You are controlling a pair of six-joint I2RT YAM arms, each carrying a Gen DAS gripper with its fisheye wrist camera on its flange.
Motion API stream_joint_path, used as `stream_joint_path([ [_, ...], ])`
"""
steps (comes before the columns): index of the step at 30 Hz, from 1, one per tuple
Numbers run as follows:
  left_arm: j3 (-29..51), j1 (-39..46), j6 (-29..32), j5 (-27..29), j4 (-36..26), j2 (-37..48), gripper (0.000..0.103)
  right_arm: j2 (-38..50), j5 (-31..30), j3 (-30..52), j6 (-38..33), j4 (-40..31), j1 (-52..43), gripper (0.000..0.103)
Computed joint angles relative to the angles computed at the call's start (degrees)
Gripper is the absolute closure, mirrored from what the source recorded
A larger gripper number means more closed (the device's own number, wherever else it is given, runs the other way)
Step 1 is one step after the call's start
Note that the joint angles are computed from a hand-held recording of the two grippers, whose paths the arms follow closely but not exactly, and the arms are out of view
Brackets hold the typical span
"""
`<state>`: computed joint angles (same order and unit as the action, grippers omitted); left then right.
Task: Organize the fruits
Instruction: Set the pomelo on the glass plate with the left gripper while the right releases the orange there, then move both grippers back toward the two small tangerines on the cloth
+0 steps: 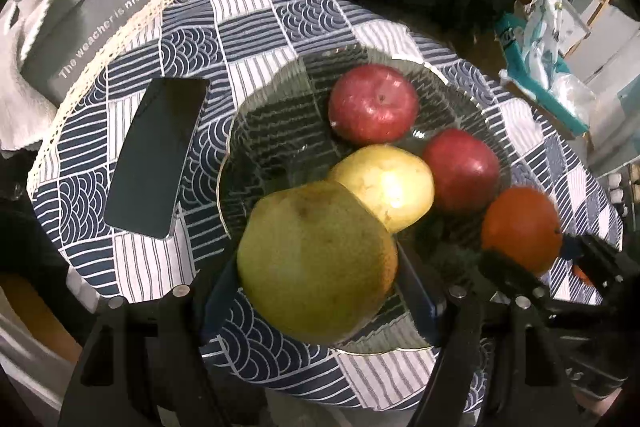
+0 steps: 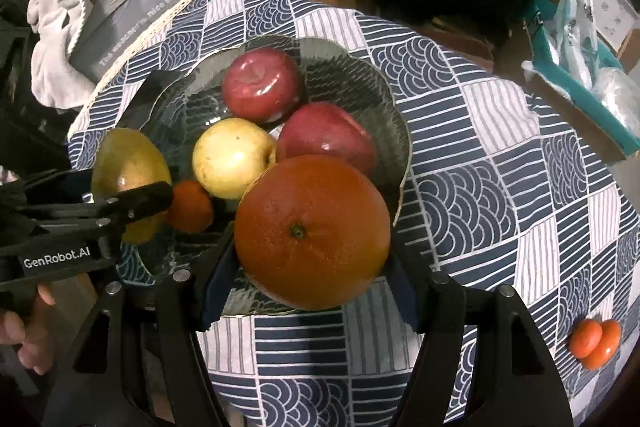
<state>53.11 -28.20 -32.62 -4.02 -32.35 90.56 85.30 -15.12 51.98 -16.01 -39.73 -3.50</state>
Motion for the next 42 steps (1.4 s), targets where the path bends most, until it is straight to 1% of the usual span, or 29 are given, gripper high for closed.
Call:
stream_joint_path([
  [1, -0.1, -0.2, -0.14, -0.89, 0.06, -0.86, 0.022, 0.0, 0.19, -0.11, 0.02, 0.17, 0.08, 0.034],
  [2, -0.18, -0.54, -0.16, -2.07, 0.05, -1.73, 0.014, 0.0, 0.26, -0.2, 0.1, 0.26, 0.1, 0.033],
  [3, -0.3, -0.96, -0.11, -3.32, 0.07, -2.57, 0.011, -0.17, -0.12, -0.25, 0.15, 0.37, -0.13, 0.034],
  [6, 0.29, -1.21, 0.65, -4.78, -0.54, -3.07, 0.011, -1.67, -3.67, 0.23, 0.21, 0.22, -2.06, 0.031],
  [7, 0.43, -1.11, 0.81, -4.56, -0.72, -3.2, 0.011, -2.24, -3.71, 0.77, 0.44, -0.09, -2.43, 0.028],
  [12, 0.75, -1.21, 0.5, -4.11, -1.44, -5.03, 0.011, -4.05, -4.6, 2.88, 0.55, -2.04, -4.99, 0.027],
  [15, 1.36, -2.09, 0.29, -4.56, -1.97, -5.98, 0.011, -5.45, -4.17, 3.63, 0.14, -2.98, -6.64, 0.027],
  [23, 3.52, -6.01, -0.54, -6.99, -3.48, -8.45, 0.011, -11.12, -0.23, 4.92, -1.81, -4.28, -10.26, 0.027],
  [26, 4.46, -7.61, -0.85, -7.85, -3.91, -9.3, 0.011, -13.0, 0.34, 5.53, -2.44, -4.95, -11.63, 0.027],
  [31, 6.02, -10.57, -1.31, -9.38, -4.36, -9.84, 0.011, -15.5, 0.27, 6.31, -3.88, -6.25, -14.5, 0.023],
  [39, 8.87, -14.99, -2.02, -11.33, -4.94, -9.84, 0.011, -17.86, -2.41, 8.45, -6.76, -8.81, -21.53, 0.023],
  [42, 10.04, -16.8, -2.19, -12.27, -5.38, -9.84, 0.011, -18.69, -2.51, 8.94, -7.75, -9.06, -23.52, 0.023],
])
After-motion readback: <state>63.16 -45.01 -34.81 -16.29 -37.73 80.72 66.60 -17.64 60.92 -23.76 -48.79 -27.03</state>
